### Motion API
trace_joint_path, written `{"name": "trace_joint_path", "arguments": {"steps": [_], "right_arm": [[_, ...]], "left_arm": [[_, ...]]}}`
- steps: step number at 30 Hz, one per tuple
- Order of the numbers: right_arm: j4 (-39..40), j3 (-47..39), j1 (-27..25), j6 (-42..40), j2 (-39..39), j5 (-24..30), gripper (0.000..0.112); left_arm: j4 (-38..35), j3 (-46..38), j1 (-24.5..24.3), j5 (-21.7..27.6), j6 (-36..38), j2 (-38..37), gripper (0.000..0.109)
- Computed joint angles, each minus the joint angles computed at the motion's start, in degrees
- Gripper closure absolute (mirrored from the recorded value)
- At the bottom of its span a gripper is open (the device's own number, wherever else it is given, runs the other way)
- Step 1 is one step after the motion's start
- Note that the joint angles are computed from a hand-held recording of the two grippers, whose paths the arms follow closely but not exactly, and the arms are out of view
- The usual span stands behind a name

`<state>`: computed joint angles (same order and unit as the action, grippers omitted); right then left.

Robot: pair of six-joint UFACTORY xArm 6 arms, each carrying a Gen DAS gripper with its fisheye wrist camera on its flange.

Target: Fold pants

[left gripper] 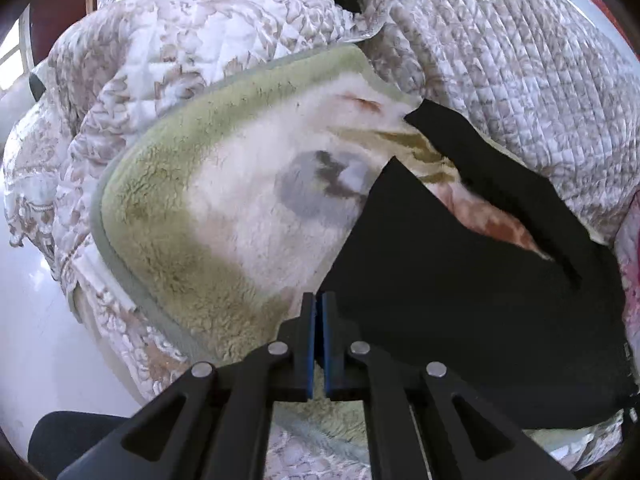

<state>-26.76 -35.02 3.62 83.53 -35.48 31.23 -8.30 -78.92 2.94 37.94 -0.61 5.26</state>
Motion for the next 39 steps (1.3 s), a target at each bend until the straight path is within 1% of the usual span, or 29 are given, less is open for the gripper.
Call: {"name": "trace_joint_path", "arguments": {"steps": [3, 4, 5, 6, 7, 8, 9, 10, 11, 13, 15, 17, 18, 20, 21, 23, 24, 26, 27, 28, 29, 31, 32, 33, 35, 36, 37, 38, 39], "right_arm": [[2.6, -0.1, -0.3, -2.0, 0.4, -0.3, 0.098], [2.6, -0.3, -0.1, -1.8, 0.3, -0.1, 0.093], [1.4, -1.0, 0.6, -0.6, 0.0, 1.8, 0.092], [-1.4, -2.4, 1.9, 1.2, -0.1, 4.9, 0.089], [-5.1, -4.1, 3.6, 3.2, -0.2, 8.9, 0.086], [-9.7, -5.9, 5.8, 5.4, -0.3, 13.6, 0.085], [-13.3, -7.3, 7.7, 6.9, -0.3, 17.6, 0.085], [-15.8, -8.4, 9.0, 7.6, -0.1, 19.9, 0.085], [-18.0, -9.1, 9.6, 7.5, 0.0, 20.4, 0.085], [-20.4, -10.4, 10.2, 6.0, 1.1, 19.7, 0.085], [-19.6, -11.4, 9.5, 2.3, 3.1, 16.9, 0.085], [-15.8, -13.2, 8.7, -0.8, 6.3, 18.7, 0.085], [-11.6, -12.9, 7.2, -3.1, 7.4, 18.5, 0.085], [-7.5, -11.3, 5.2, -4.2, 7.6, 16.6, 0.086], [-7.8, -11.1, 5.0, -3.4, 7.1, 16.0, 0.086], [-12.2, -12.6, 6.6, -1.4, 7.2, 17.5, 0.085], [-14.4, -13.7, 7.7, -0.8, 7.5, 18.5, 0.085], [-16.4, -14.2, 8.2, -0.7, 7.8, 16.0, 0.084], [-17.1, -14.6, 8.4, -2.0, 8.6, 13.7, 0.079], [-17.1, -15.0, 8.6, -3.5, 9.5, 12.1, 0.071], [-16.1, -16.0, 8.3, -5.9, 11.3, 9.8, 0.069], [-11.3, -18.2, 7.1, -11.8, 15.4, 6.0, 0.068], [-9.3, -18.8, 6.5, -14.2, 16.7, 4.9, 0.068], [-7.8, -19.5, 6.0, -15.6, 18.1, 4.9, 0.068], [-5.1, -21.4, 4.8, -17.0, 20.8, 8.2, 0.068], [-3.1, -19.8, 4.2, -18.4, 19.9, 7.1, 0.068], [-2.6, -18.9, 3.7, -18.0, 19.6, 5.8, 0.068], [-3.2, -18.6, 3.7, -17.5, 19.2, 5.6, 0.068], [-5.5, -19.4, 4.5, -16.9, 19.3, 6.6, 0.068]], "left_arm": [[0.1, -0.2, -0.2, -0.1, 0.2, 0.0, 0.103], [0.3, -0.1, -0.2, -0.3, 0.3, -0.3, 0.101], [2.5, 0.2, -0.3, -1.0, -1.5, -0.7, 0.101], [6.7, 0.7, -0.3, -2.1, -4.9, -1.2, 0.101], [9.5, 0.8, 0.0, -3.1, -7.4, -1.5, 0.101], [11.7, 0.6, 0.1, -3.7, -9.5, -1.5, 0.101], [12.1, 0.6, 0.2, -4.4, -10.1, -1.8, 0.101], [11.2, 0.3, 0.0, -5.0, -9.5, -1.8, 0.101], [9.5, 0.2, -0.3, -5.6, -8.0, -1.9, 0.101], [3.5, 0.1, -1.7, -6.5, -2.1, -2.3, 0.101], [-4.3, -1.0, -3.4, -5.5, 5.6, -1.6, 0.097], [-10.2, -1.8, -5.2, -4.0, 11.7, -0.5, 0.088], [-10.7, -1.8, -5.9, -3.7, 13.0, 0.0, 0.087], [-8.3, -3.2, -7.0, -0.3, 12.1, 1.9, 0.086], [-8.5, -3.6, -7.4, 1.5, 12.5, 2.6, 0.086], [-6.6, -3.8, -8.0, 3.6, 11.3, 3.1, 0.086], [-5.5, -3.4, -8.3, 3.5, 10.9, 2.8, 0.086], [-5.7, -2.9, -9.1, 1.8, 12.4, 2.2, 0.086], [-6.2, -2.9, -9.6, 0.7, 14.4, 2.1, 0.084], [-6.1, -3.6, -10.2, 0.0, 15.5, 2.5, 0.079], [-6.3, -4.8, -10.7, -0.2, 16.7, 3.3, 0.076], [-6.4, -8.6, -10.8, -0.3, 18.3, 6.1, 0.076], [-3.4, -9.9, -11.0, -1.1, 16.2, 7.3, 0.075], [1.9, -11.7, -10.9, -1.7, 11.8, 9.0, 0.075], [10.0, -13.4, -10.2, -3.9, 5.0, 11.2, 0.075], [12.2, -13.9, -9.7, -3.3, 2.4, 11.7, 0.075], [12.4, -15.0, -9.0, -1.3, 0.9, 12.5, 0.075], [10.8, -15.8, -8.5, 0.1, 1.0, 13.0, 0.075], [9.2, -15.7, -8.2, 0.4, 1.4, 12.9, 0.075]]}}
